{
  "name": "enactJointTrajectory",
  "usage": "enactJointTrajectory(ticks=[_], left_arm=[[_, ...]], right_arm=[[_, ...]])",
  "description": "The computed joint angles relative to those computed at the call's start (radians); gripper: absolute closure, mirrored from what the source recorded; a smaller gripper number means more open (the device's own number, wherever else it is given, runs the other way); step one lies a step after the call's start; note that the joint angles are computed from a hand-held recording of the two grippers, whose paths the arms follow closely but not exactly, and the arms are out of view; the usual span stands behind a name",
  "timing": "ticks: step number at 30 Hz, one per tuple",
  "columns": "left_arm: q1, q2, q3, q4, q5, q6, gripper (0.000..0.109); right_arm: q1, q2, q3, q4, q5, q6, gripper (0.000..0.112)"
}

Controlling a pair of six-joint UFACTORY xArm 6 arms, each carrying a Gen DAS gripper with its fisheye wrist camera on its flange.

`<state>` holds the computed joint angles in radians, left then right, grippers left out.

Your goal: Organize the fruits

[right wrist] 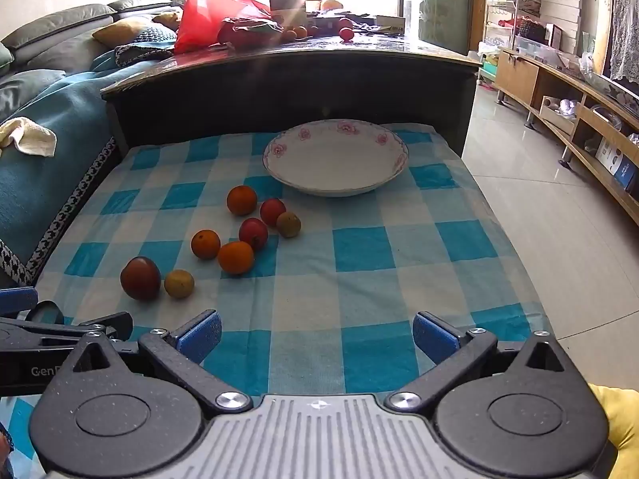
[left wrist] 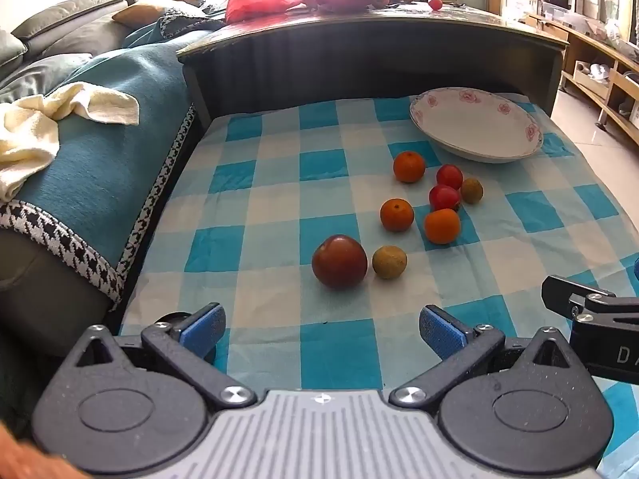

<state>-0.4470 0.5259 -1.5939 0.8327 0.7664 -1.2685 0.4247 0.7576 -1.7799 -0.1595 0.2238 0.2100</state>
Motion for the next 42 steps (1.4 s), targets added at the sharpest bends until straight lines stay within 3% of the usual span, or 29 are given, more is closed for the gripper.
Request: enactJointTrajectory(ticks=[11,19,28,42], left_arm=[[0.004,0.006,0.011,-0.017,-0.006,0.009,0.006],[0.009,0.005,0.017,-0.032,-0.017,0.014,0.006],[0.031,-0.016,0.058,-0.067,-0.09,-0.028,0.006],[0.028,-0.007,0.045,-0.05,-0.084,-0.021,0.006]], right_arm=[[0.005,0.02,-0.023,-0.032,0.025,0.023,0.017],[0.005,0.026,-0.032,0.029,0.035,-0.027,0.017],[0.007,0.026,-0.034,0.044,0.04,-0.043,0.017],[0.011,0.036,-0.054,0.072,0.073,-0.07,0.02]])
